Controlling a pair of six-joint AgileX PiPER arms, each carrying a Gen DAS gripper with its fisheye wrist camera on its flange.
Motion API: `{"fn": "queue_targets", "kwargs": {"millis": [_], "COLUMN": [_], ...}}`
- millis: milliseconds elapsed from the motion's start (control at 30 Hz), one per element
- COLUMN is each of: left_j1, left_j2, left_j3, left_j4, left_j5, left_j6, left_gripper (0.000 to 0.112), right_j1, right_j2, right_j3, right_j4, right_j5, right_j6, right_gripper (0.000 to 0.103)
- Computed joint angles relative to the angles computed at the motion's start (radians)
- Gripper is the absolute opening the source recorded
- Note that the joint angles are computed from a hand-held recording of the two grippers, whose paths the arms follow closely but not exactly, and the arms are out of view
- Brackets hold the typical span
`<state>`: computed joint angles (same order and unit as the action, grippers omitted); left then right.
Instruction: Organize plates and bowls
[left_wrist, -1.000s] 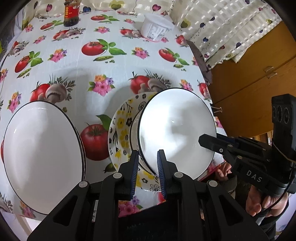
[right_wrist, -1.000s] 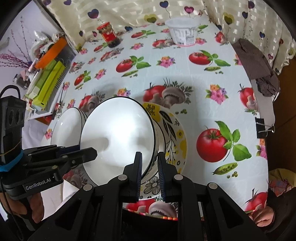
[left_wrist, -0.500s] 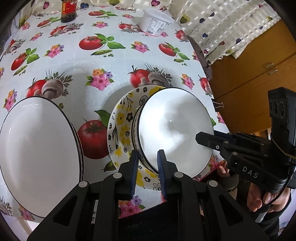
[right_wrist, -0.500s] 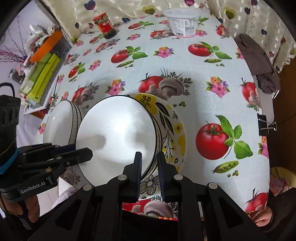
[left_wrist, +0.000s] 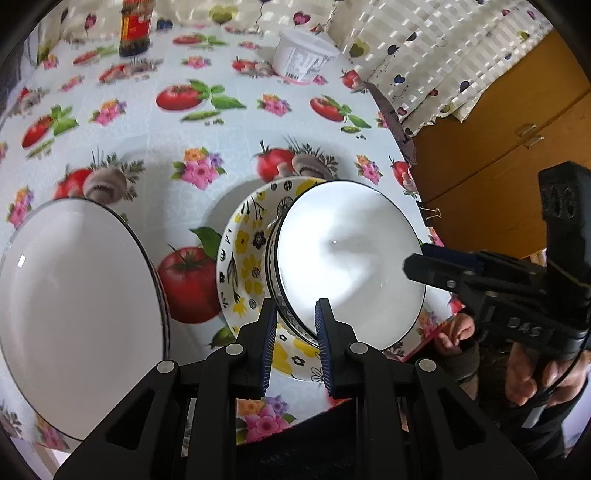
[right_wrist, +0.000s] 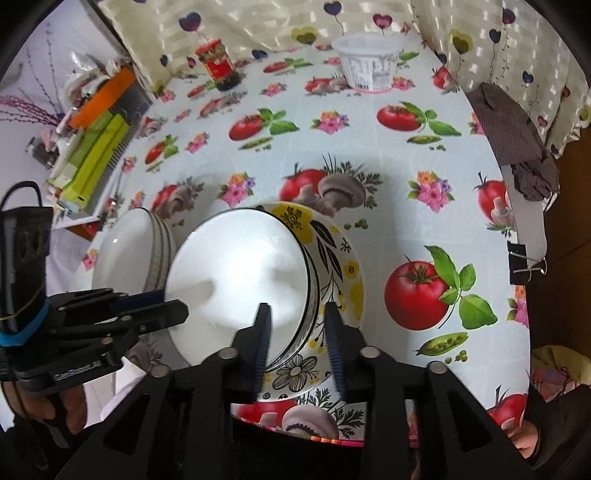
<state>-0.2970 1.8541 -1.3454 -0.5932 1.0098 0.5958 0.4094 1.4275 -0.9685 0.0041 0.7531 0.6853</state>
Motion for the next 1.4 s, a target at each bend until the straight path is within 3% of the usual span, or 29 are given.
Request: {"fn": "queue_targets", "kwargs": {"millis": [400, 933, 1267, 1400], "left_j1": [0.033, 0.027, 0.062, 0.072], "left_j2": [-0.067, -0.046, 0.057, 0.101], "left_j3": [0.06, 0.045, -0.069, -0.112], "left_j4": [-0.013, 0.036, 0.038, 0.017], "left_j5": [-0.083, -0.142, -0.107, -0.059], "left_j6": [0.042, 0.048, 0.063, 0.067], "left_gripper": [0.022, 0.022, 0.022, 0.022], "right_j1": [-0.051, -0.101, -0.137, -0.161], "right_j2": [-0.12, -0.155, -0.159, -0.148], "right_j3": [0.091, 0.121, 0.176, 0.204], "right_j4": [0.008, 0.034, 0.08, 0.122], "right_j5": [-0.038, -0.048, -0.089, -0.115], "right_j6": [-0.016, -0.046, -0.069, -0.103], "right_gripper": [0.035, 0.035, 0.035, 0.035]}}
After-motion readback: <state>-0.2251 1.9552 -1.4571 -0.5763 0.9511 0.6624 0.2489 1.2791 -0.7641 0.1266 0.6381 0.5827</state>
